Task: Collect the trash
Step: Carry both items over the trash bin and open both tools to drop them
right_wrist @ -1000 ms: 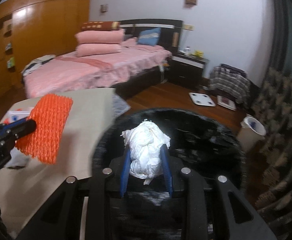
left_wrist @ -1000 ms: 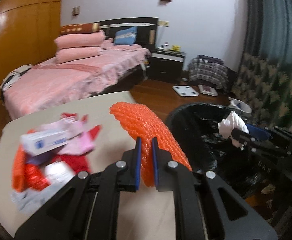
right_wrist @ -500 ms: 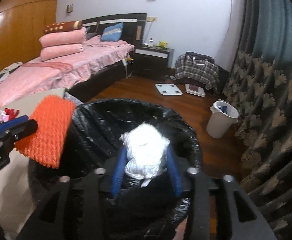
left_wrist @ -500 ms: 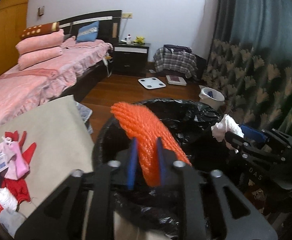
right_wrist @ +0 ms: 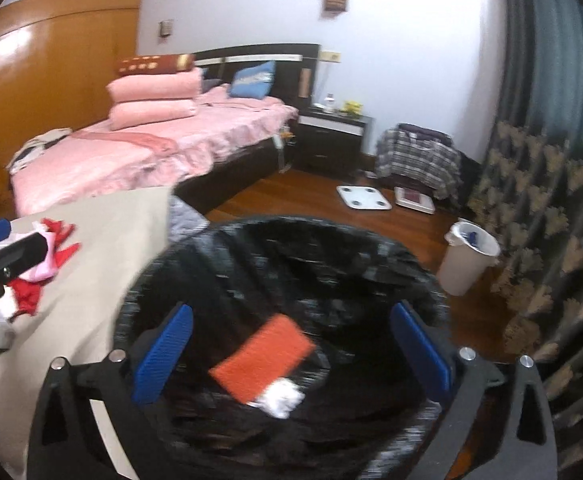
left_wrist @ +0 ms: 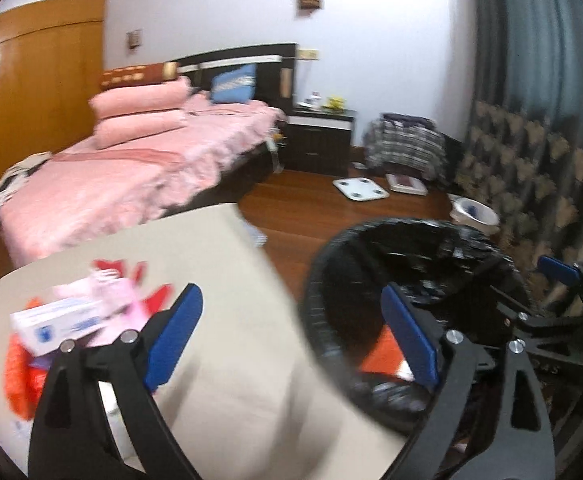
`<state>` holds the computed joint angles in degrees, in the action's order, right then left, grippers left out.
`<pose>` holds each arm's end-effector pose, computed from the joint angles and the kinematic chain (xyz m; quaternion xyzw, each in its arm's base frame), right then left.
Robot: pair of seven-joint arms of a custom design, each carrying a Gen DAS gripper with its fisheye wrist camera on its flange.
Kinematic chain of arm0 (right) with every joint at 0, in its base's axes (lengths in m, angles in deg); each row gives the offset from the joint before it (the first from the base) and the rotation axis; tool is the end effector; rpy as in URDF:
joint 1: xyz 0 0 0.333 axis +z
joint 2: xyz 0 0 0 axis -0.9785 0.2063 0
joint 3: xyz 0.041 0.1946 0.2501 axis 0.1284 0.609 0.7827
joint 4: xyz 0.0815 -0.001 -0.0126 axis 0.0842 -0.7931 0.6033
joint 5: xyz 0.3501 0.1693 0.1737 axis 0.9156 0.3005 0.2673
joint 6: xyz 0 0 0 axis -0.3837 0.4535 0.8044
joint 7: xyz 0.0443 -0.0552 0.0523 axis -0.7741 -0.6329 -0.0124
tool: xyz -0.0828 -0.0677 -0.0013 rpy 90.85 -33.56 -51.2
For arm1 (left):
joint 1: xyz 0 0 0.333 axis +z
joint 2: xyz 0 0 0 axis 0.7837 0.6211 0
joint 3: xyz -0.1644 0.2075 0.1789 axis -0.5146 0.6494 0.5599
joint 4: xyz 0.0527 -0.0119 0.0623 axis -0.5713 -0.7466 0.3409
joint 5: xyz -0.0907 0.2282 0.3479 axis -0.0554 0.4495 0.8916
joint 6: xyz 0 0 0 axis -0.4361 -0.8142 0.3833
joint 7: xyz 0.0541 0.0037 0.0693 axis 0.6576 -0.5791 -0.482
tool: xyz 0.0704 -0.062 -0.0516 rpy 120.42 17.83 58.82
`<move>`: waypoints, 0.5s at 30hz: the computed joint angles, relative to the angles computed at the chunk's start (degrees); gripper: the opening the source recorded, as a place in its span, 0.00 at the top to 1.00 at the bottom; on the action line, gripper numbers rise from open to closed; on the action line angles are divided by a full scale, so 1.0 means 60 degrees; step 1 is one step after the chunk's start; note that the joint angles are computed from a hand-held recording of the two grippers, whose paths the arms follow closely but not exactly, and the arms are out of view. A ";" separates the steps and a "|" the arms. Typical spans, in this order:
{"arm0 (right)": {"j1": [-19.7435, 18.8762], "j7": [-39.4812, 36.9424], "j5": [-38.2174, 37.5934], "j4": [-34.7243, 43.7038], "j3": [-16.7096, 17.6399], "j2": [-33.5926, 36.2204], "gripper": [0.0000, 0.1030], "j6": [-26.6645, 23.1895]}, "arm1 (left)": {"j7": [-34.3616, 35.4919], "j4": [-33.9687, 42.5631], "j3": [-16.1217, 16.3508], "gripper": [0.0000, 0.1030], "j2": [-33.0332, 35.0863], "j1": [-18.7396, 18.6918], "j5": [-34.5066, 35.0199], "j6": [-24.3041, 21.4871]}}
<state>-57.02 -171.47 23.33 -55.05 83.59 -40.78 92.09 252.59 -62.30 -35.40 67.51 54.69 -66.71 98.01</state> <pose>0.5445 0.2475 0.5028 -0.3831 0.7971 -0.4319 0.1769 0.6925 -0.0854 0.5315 -0.3114 0.8217 -0.4468 0.1680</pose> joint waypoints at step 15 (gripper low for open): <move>0.1044 -0.1641 0.0134 0.3884 -0.0728 0.3143 0.06 0.1510 | -0.1651 0.2229 0.0137 0.13 0.1798 0.1168 0.1625 0.1080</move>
<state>-50.75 -181.32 24.13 -31.75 79.22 -21.93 101.14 242.68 -48.93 -34.58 78.30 61.70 -56.96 104.49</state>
